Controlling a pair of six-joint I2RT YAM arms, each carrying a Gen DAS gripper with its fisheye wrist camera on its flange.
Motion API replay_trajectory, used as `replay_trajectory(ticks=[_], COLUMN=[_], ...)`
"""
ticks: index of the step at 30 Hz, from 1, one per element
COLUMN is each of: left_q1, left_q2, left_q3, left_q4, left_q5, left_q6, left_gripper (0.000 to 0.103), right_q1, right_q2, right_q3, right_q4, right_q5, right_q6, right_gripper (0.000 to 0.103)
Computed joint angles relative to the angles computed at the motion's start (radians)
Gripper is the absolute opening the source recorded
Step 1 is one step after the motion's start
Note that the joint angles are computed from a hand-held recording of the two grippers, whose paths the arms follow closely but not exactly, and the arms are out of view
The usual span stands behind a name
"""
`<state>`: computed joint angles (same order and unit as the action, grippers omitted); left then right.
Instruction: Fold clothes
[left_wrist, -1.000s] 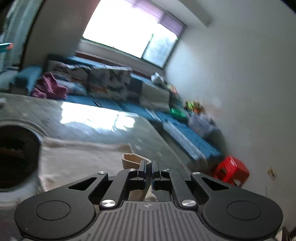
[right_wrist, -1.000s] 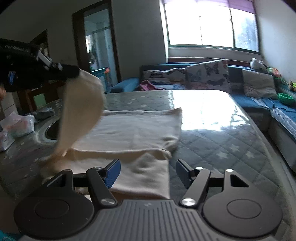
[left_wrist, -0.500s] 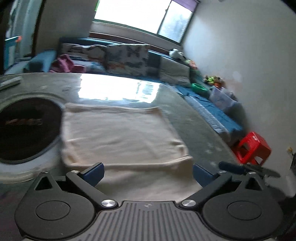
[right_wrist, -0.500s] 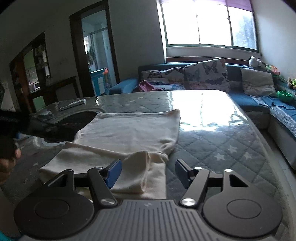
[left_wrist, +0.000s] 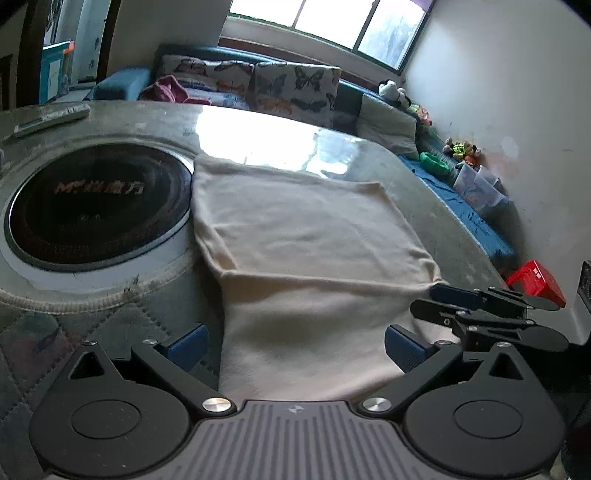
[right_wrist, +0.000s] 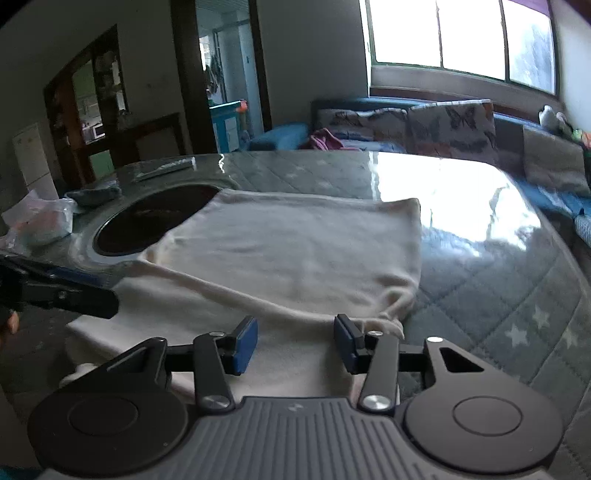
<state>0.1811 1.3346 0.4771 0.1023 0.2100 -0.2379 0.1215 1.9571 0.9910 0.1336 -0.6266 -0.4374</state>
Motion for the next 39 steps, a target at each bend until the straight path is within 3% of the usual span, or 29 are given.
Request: replay_trajectory(ticks=[5,11,13,17,21,28,31,39], left_q1=[-0.006,-0.092,-0.116,-0.128,-0.095,-0.082,-0.084,-0.095], left_q2=[0.003,0.129,0.181,0.251,0.282,0.247,0.206,0.162], left_q3=[0.014,0.104,0.133,0.162,0.165,0.152,0.123,0.101], left_q4=[0.01,0.033,0.036,0.034,0.043,0.03,0.028,0.006], left_q5=[-0.043,-0.255,-0.331,-0.39,-0.371,-0.367,-0.36,-0.361], left_q6=[0.009,-0.007,-0.002,0.012,0.001,-0.01,0.002,-0.012], left_gripper=[0.103,0.103,0.103,0.103,0.103,0.103,0.103,0.103], right_q1=[0.002,0.023,0.029,0.032,0.035,-0.003,-0.012,-0.013], right_q2=[-0.032,-0.012,-0.016,-0.02,-0.002,0.013,0.006,-0.001], right_q3=[-0.038,-0.034,-0.044,-0.065,-0.076,-0.058,-0.074,-0.081], right_q4=[0.048,0.082,0.098,0.138,0.183,0.179,0.218,0.22], right_q5=[0.011,0.063,0.077,0.102,0.147,0.113,0.121,0.149], right_q6=[-0.004,-0.008,-0.024,-0.03,-0.042,0.016,0.04,0.045], right_gripper=[0.052,0.055,0.06,0.071,0.078,0.086,0.103,0.103])
